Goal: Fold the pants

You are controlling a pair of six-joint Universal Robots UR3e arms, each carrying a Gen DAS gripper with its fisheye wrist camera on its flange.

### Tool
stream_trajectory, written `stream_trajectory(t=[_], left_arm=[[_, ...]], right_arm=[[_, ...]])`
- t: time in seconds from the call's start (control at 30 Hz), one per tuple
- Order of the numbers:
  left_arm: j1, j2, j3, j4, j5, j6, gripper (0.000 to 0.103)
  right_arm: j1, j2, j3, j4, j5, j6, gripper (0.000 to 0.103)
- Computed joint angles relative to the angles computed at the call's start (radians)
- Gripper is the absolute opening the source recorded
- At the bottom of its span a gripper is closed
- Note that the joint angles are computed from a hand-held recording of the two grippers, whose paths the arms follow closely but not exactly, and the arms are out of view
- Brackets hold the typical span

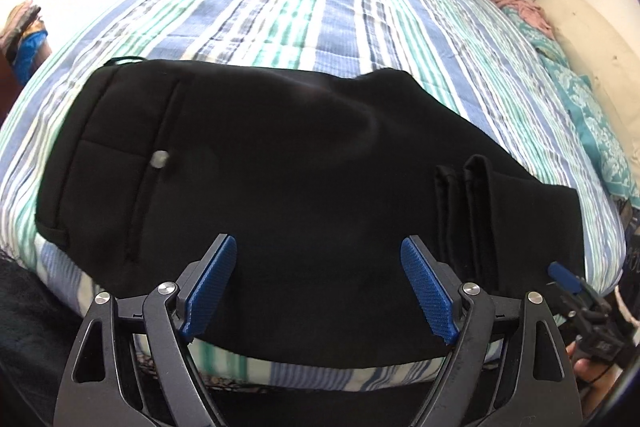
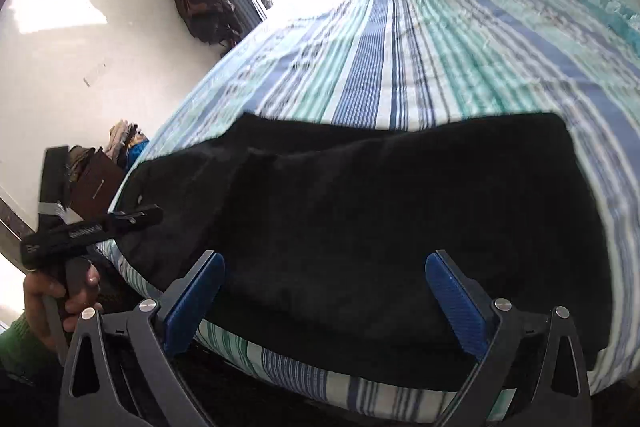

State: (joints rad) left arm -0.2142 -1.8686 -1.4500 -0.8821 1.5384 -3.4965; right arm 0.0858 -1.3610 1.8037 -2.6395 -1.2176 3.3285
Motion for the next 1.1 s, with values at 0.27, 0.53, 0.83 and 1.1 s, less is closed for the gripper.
stream_trajectory(t=[0.27, 0.53, 0.83, 1.1], left_arm=[[0.31, 0.109, -0.11, 0.022, -0.008, 0.009, 0.093], [0.425, -0.162, 0.132, -0.151, -0.13, 0.248, 0.103], [0.464, -0.125, -0.095, 0.122, -0.227, 0.284, 0.103], [0.494, -0.134, -0.014, -0.045, -0.281, 0.294, 0.103]], right_arm=[[0.104, -0.062, 0.116, -0.213, -0.169, 0.015, 0.1], [0.029, -0.13, 0.242, -0.266, -0.16, 0.077, 0.1], [-0.026, -0.164, 0.295, -0.309, -0.133, 0.116, 0.1], [-0.065, -0.194, 0.341, -0.39, -0.131, 0.139, 0.103]])
